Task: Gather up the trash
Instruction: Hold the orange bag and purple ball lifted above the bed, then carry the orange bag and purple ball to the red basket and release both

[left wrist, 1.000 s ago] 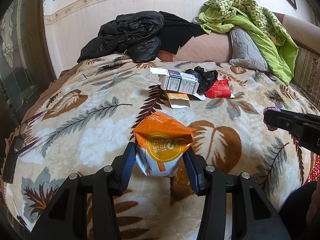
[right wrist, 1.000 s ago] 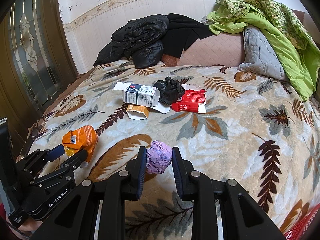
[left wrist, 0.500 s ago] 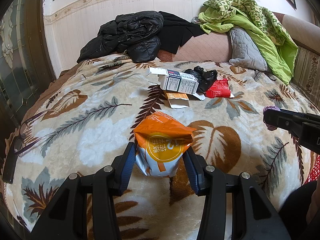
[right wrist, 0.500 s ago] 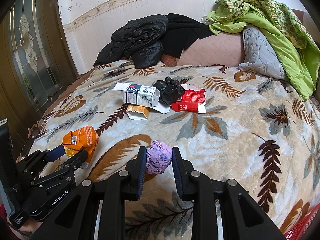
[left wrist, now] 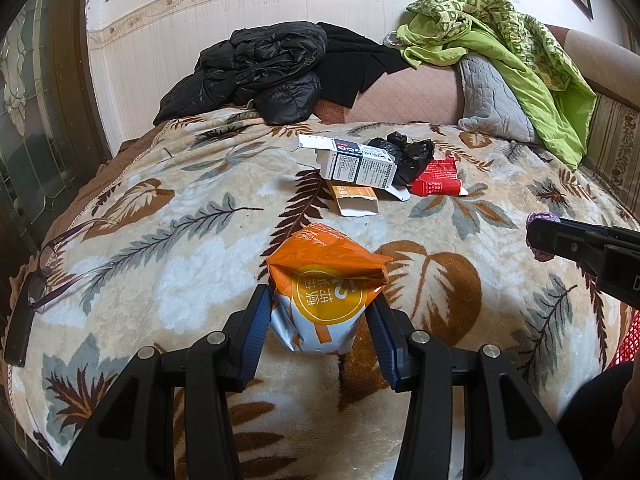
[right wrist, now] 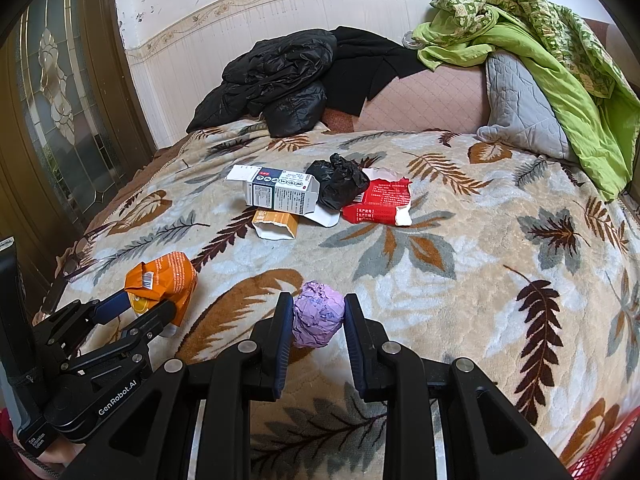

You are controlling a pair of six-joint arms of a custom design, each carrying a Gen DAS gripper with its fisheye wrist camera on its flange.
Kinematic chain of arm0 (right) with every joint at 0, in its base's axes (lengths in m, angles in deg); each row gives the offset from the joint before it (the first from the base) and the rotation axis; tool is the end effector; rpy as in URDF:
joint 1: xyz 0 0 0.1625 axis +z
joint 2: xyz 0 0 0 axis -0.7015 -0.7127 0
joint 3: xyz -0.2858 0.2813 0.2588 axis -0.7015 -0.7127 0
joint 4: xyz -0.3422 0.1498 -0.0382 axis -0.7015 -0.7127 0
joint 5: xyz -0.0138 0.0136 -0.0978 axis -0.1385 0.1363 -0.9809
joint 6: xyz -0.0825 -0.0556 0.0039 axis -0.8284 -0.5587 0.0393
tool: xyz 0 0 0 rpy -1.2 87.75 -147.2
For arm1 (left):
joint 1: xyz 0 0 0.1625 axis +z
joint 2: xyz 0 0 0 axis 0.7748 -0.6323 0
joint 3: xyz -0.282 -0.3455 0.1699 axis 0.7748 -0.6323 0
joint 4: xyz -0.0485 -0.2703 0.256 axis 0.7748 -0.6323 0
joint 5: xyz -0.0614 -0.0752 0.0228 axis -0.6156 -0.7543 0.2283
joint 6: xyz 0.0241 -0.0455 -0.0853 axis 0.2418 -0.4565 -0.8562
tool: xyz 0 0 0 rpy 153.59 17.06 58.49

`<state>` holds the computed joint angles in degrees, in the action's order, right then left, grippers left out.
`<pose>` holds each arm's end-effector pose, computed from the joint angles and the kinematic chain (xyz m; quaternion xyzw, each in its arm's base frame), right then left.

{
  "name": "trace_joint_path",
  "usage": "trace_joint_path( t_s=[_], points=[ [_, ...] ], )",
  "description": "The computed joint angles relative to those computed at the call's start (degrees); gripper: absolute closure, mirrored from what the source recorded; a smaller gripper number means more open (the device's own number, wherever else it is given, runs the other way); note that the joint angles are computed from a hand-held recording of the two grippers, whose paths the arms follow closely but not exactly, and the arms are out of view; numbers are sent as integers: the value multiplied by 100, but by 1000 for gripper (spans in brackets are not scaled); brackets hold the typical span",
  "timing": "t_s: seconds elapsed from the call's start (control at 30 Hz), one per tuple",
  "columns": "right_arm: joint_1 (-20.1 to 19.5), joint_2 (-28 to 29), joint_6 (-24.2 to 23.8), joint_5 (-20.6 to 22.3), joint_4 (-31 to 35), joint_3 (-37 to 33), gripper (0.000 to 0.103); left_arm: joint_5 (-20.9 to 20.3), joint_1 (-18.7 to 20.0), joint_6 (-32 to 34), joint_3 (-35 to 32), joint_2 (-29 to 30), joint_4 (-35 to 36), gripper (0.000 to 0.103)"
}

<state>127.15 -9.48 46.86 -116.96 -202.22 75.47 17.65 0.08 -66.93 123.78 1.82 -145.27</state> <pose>0.0296 -0.6035 0.1818 0.1243 -0.8626 0.4085 0.2711 -0.2454 -0.6264 -0.0300 0.3008 0.8372 -0.3339 0.3117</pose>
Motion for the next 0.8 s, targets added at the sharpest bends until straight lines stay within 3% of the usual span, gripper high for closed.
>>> trace_joint_path(
  t_s=[0.17, 0.4, 0.63, 0.8],
  points=[
    [-15, -21, 65, 31, -6, 21, 76, -55, -5, -23, -23, 3, 51, 57],
    [-141, -360, 523, 226, 2, 428, 76, -615, -86, 33, 69, -83, 223, 57],
    [-548, -1035, 991, 424, -483, 1365, 76, -1452, -316, 161, 143, -163, 565, 57],
    [-1090, -1649, 1415, 531, -950, 2060, 76, -2342, -534, 120, -5, -159, 1240, 57]
  ],
)
